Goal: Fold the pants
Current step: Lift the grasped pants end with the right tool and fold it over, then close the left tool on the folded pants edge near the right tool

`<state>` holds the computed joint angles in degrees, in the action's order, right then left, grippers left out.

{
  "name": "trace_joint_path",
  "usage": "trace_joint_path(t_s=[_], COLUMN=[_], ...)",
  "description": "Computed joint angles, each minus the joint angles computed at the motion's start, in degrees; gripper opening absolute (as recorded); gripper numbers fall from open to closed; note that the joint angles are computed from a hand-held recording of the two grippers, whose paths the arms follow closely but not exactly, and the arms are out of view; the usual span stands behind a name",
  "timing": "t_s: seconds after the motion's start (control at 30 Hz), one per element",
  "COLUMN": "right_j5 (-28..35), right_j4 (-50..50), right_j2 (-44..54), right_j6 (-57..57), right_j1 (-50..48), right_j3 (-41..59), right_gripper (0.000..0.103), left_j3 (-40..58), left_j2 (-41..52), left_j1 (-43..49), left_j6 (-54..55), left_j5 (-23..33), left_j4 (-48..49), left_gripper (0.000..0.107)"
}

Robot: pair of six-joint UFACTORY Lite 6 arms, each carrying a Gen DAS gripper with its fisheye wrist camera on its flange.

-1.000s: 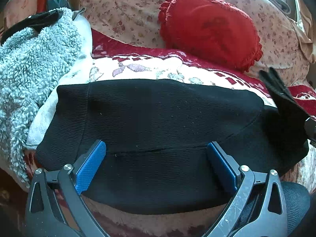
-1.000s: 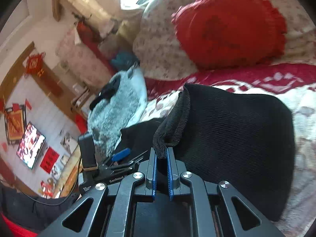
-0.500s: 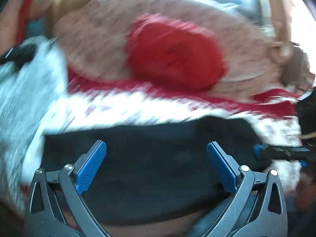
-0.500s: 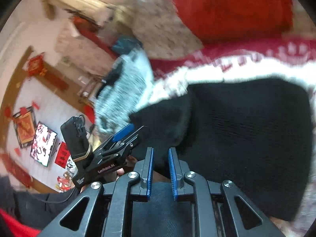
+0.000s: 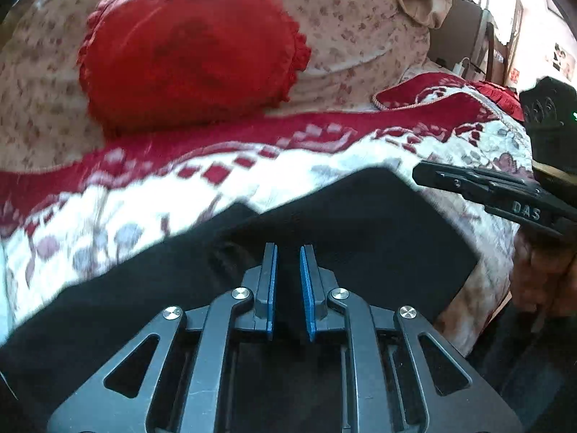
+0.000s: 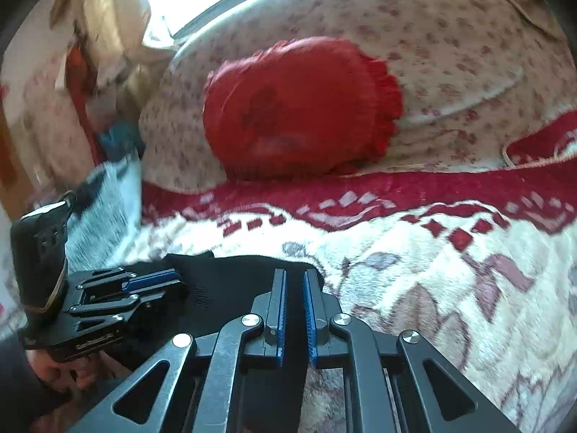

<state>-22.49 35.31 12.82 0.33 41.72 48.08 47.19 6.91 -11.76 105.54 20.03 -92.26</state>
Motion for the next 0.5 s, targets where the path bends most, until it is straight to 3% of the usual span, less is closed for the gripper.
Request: trace_joint_path(t_s=[0.13,0.23,0.4,0.5], right_j5=[6.1,7.5,3.6,-1.6], right_j4=[2.2,3.2,-9.3,-10.6], right_j2=[10.0,11.8,8.6,-0.9], right_j6=[-5.3,-8.6,5.2,10.5], right_j1=[-1.1,-1.6,-2.1,-1.1], right_j3=[8.7,10.7,5.8,-3.1], right_gripper=[0.009,0.009,0.009,0.009], left_j3=[-5.3,-8.0,-9.1,-9.6], left_j2=[-2.8,-3.7,-6.8,-8.1], left_j1=[1.8,2.1,3.4,4.4], left_j6=[9.5,15.2,6.4,2.5], left_j5=[1.0,2.5,3.7,5.6], left_j4=[-8.7,-14.9,-6.4,-1.9], left_gripper=[0.013,0.013,0.012,0.012])
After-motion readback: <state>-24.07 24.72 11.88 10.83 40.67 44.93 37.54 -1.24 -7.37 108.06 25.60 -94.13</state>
